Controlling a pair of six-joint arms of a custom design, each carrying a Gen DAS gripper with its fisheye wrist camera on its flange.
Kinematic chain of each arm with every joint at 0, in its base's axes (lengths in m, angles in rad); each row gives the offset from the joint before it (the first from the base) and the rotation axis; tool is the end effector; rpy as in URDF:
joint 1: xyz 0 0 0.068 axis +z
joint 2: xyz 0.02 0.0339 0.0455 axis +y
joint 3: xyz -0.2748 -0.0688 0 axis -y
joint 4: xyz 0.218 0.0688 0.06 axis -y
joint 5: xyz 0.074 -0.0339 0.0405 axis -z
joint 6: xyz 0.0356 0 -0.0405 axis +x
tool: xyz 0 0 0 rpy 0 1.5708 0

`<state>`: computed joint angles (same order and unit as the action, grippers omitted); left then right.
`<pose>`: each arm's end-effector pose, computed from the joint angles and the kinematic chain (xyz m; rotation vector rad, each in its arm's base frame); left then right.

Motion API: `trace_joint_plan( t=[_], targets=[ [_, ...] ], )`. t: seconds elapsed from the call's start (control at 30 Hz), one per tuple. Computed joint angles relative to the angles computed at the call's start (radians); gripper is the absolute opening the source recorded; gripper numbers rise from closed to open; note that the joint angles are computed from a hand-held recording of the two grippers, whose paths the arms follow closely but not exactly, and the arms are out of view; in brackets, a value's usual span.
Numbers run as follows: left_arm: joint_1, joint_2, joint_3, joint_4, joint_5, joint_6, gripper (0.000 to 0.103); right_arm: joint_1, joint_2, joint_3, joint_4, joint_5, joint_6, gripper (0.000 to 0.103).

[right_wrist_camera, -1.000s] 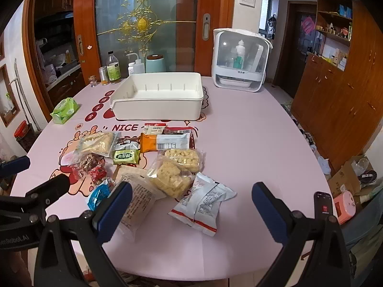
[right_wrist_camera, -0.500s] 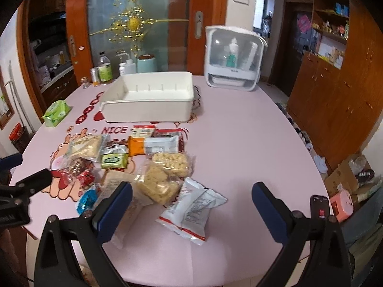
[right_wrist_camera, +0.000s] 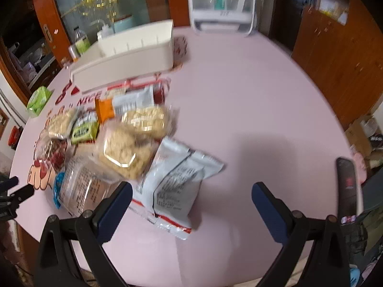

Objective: Organize snacks
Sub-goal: 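Grasp the blue candy with the left tool while the right tool grasps the white printed bag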

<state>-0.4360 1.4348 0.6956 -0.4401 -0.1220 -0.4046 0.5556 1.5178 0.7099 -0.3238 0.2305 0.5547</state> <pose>0.2067 -0.0915 0.1822 0.0098 2.7346 -0.0688 0.2130 0.1227 0.1734 0.0672 2.6493 0.0510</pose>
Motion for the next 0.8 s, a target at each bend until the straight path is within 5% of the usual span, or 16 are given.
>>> trace_joint_plan(
  t=[0.27,0.43,0.73,0.8],
  targets=[
    [-0.002,0.123,-0.004,0.102,0.021,0.043,0.092,-0.007,0.143,0.017,0.07,-0.076,-0.016,0.098],
    [0.008,0.217,0.04,0.115,0.028,0.06,0.072,-0.045,0.19,0.02,0.101,-0.152,-0.009,0.092],
    [-0.015,0.308,0.083,0.12,0.039,0.065,0.067,-0.048,0.241,0.04,0.12,-0.174,0.001,0.092],
    [-0.011,0.328,0.094,0.119,0.067,0.069,0.053,-0.043,0.242,0.036,0.127,-0.166,-0.002,0.091]
  ],
)
